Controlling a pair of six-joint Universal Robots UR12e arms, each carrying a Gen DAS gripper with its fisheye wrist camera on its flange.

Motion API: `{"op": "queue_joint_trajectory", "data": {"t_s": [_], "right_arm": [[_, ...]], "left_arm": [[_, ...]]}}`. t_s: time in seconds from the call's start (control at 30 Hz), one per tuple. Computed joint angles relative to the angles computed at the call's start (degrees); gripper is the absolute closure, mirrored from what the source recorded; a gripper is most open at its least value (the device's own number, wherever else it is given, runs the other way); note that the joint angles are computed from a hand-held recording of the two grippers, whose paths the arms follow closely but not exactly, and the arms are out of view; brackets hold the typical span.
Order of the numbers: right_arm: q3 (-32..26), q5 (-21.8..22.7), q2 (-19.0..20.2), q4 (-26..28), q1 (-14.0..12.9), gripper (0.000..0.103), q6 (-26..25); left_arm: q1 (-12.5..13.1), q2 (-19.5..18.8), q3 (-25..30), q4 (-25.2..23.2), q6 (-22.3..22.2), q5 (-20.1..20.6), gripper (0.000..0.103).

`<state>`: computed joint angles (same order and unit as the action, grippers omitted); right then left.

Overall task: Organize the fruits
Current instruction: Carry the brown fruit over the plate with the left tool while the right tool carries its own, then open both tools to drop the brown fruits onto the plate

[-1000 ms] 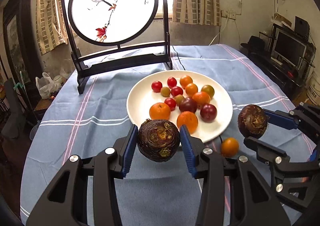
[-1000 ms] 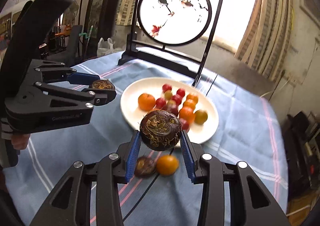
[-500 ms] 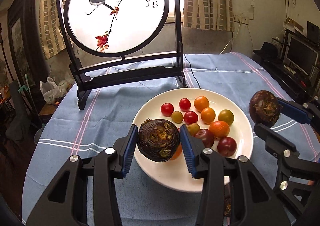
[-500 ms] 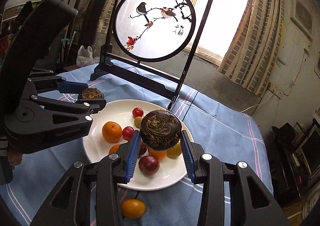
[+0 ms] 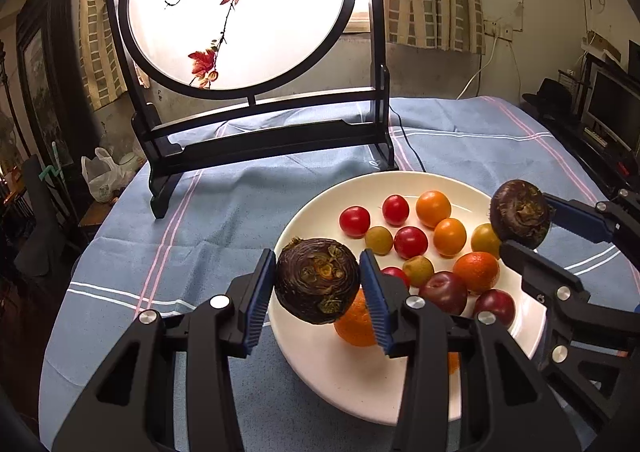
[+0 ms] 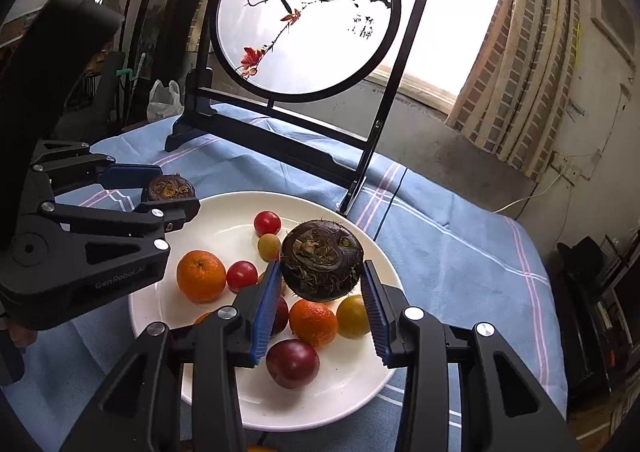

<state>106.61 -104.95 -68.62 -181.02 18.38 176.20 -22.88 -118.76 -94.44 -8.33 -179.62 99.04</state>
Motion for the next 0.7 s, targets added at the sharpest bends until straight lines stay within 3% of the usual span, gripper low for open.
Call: {"op": "queue_joint_trajectory", "data": {"t_s": [0.1, 0.3, 0.53, 0.7], "right_arm": [[-0.23, 2.82, 0.00, 2.02, -1.04, 0.062, 1.93], [-1.86, 4.34, 0.92, 5.38, -1.53, 0.061, 2.95], [-1.00, 5.07, 0.07, 3.63, -1.70, 0.051, 3.82], [1.67, 5.44, -2.11, 1.41, -1.52, 0.050, 3.06]], "left_arm": [[-0.06, -0.26, 0.11, -0.14, 0.61, -0.06, 0.060], [-0.27, -0.77, 0.64, -0.94, 0.58, 0.19, 0.059], [-0.68, -0.52, -0.20, 1.59, 1.02, 1.82, 0.034], [-0.95, 0.83, -2.08, 3.68, 1.81, 1.64, 0.034]]}}
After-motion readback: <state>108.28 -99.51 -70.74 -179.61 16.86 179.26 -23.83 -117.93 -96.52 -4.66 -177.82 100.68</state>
